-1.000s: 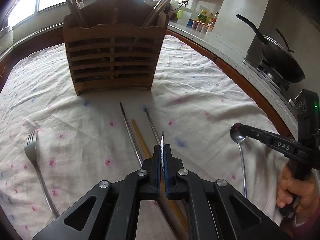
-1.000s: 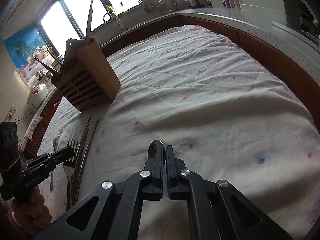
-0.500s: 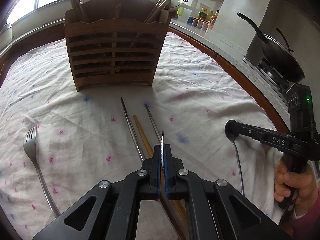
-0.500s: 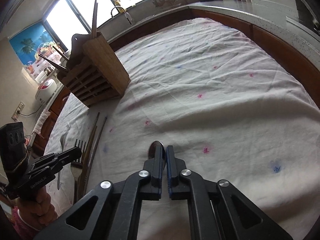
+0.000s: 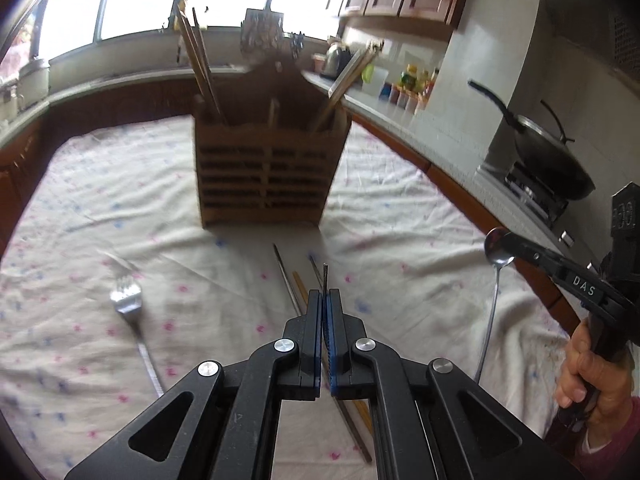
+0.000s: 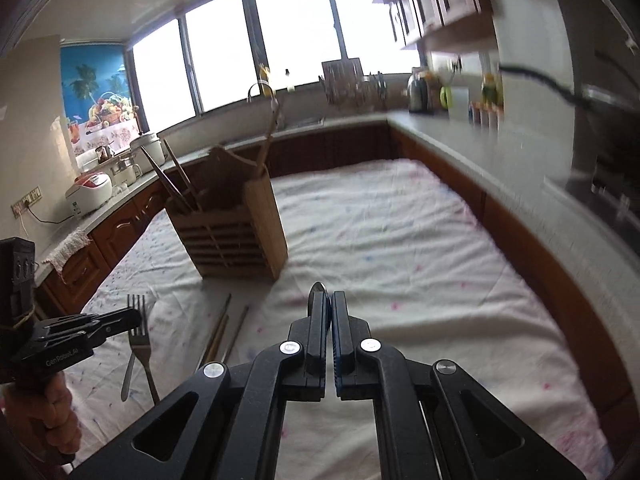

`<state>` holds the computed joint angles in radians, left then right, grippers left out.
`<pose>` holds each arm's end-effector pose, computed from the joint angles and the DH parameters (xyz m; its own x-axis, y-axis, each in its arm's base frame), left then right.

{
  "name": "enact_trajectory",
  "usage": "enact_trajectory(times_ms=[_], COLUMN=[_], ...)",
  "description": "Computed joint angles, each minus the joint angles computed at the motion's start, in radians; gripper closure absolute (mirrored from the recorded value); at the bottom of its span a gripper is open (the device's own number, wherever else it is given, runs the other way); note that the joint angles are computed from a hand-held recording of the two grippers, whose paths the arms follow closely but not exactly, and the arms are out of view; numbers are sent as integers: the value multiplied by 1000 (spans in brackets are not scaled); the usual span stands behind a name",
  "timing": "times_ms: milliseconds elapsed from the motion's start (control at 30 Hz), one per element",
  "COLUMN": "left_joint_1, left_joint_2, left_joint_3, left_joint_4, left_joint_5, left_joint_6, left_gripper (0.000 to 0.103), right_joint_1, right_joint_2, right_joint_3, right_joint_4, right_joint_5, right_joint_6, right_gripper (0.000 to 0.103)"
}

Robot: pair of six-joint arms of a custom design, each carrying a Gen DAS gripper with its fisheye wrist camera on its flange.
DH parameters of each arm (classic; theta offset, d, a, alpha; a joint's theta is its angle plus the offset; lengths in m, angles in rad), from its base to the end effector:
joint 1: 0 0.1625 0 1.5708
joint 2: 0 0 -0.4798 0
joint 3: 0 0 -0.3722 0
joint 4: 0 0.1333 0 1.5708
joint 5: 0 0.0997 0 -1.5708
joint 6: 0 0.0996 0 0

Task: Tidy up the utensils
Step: 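Lift the spoon and chopstick and carry them toward the wooden holder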

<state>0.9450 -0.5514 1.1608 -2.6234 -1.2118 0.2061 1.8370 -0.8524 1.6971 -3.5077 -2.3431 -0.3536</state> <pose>-0.3579 -0.7826 0.1593 -0.7209 0.5671 -0.3984 0.6913 0.6295 -0.3548 0.2384 -0.6317 0.3010 -0.7592 0.2300 0.6088 -0.4094 0.5585 -0.7214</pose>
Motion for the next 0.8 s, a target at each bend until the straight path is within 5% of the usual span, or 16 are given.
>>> enact_trajectory(times_ms=[367,800], left_joint_1=[-33,-58], left_joint_2=[-136,-156], left_joint_3=[203,244], left_joint_4=[-295,-472], left_joint_5=[52,105], left_joint_6=[55,121], left_gripper=[103,103], right_joint_1=[73,79], right_joint_2=[112,169], right_joint_3=[-113,-220], right_joint_4=[-245,-283], right_joint_5=[-16,32], right_joint_6=[-324,-405], right_gripper=[101,101])
